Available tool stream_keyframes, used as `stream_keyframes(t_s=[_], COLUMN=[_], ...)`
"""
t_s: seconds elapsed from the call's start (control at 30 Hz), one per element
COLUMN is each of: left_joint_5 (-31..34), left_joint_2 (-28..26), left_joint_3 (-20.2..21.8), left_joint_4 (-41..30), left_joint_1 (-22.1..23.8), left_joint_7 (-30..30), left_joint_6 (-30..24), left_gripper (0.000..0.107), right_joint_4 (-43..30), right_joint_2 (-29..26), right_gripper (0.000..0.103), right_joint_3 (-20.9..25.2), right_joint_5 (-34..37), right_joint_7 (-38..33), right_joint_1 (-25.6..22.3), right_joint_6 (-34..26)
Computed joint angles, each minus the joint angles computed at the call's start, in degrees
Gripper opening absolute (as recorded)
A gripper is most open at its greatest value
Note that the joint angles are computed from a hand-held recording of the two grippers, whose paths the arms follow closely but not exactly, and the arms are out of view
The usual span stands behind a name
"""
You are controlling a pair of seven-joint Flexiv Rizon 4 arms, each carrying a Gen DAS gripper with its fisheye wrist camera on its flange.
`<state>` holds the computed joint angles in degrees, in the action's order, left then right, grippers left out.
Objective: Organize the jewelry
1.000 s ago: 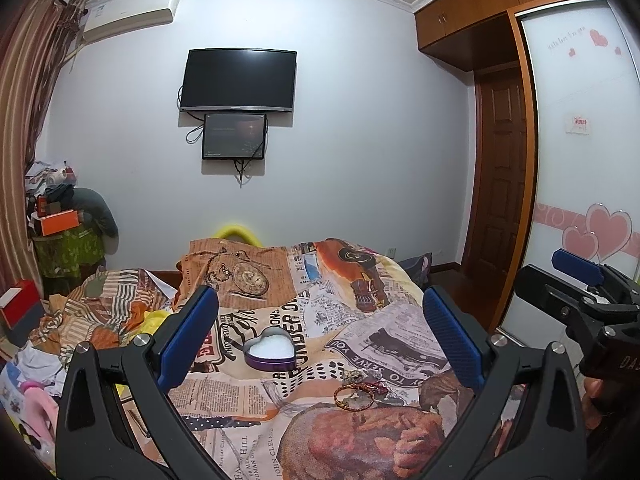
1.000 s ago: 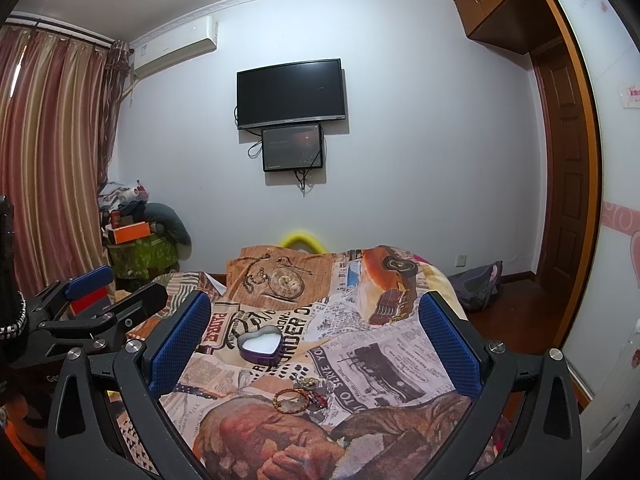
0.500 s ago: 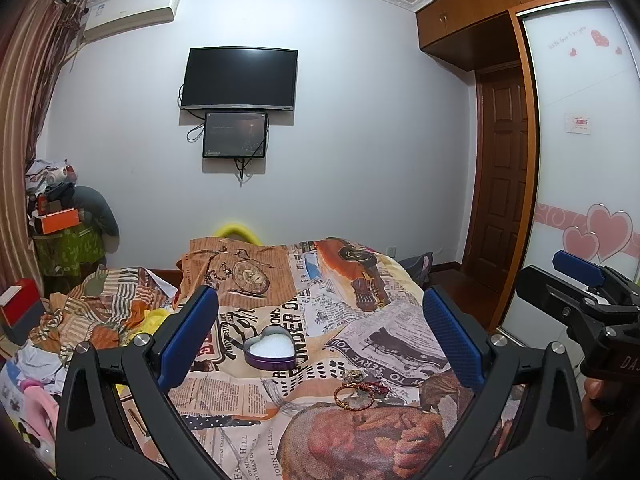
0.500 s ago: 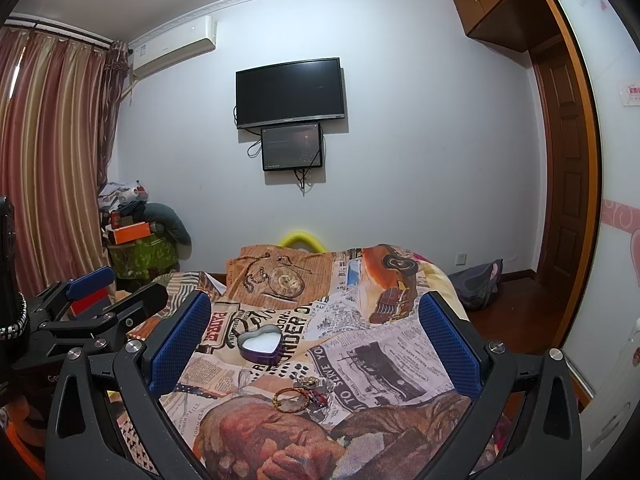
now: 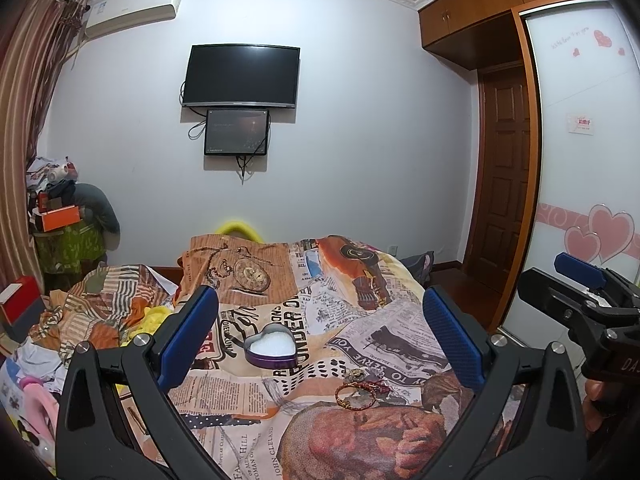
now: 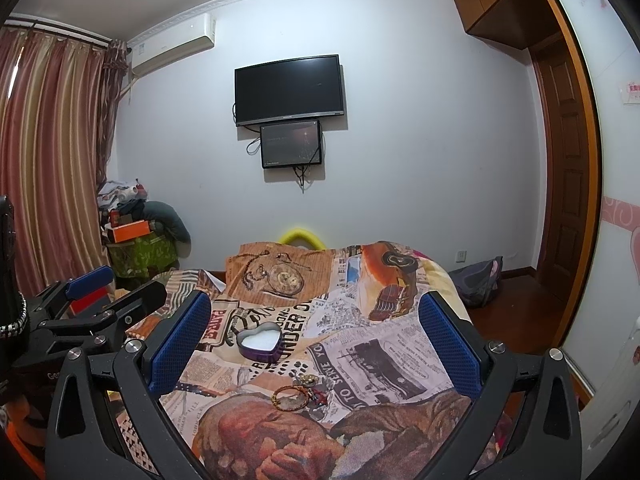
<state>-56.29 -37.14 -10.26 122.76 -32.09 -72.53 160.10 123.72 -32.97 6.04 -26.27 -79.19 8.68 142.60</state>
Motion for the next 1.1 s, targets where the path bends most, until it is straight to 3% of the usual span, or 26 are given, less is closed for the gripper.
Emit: stream_keyframes(t_s=[0.67, 1.1], left_joint_5=[-0.5, 0.0], left_joint_2=[-2.4, -8.1], left_joint_3=[0.4, 1.7], left_joint_4=[-3.0, -9.3], left_joint_1=[1.4, 5.4], left_joint_7=[1.5, 2.1], left_joint_6=[-3.1, -15.6], left_gripper=[0.103, 0.103], right_joint_4=[-3.0, -10.6], right_joint_2=[-1.6, -7.3], right_gripper=[0.103, 0.103], right_joint_3=[0.2, 0.4], right_joint_5=[-3.3, -5.2], right_joint_7=[3.1, 4.5], right_joint_1=[-1.4, -2.2], right_joint_6=[-5.4, -17.4])
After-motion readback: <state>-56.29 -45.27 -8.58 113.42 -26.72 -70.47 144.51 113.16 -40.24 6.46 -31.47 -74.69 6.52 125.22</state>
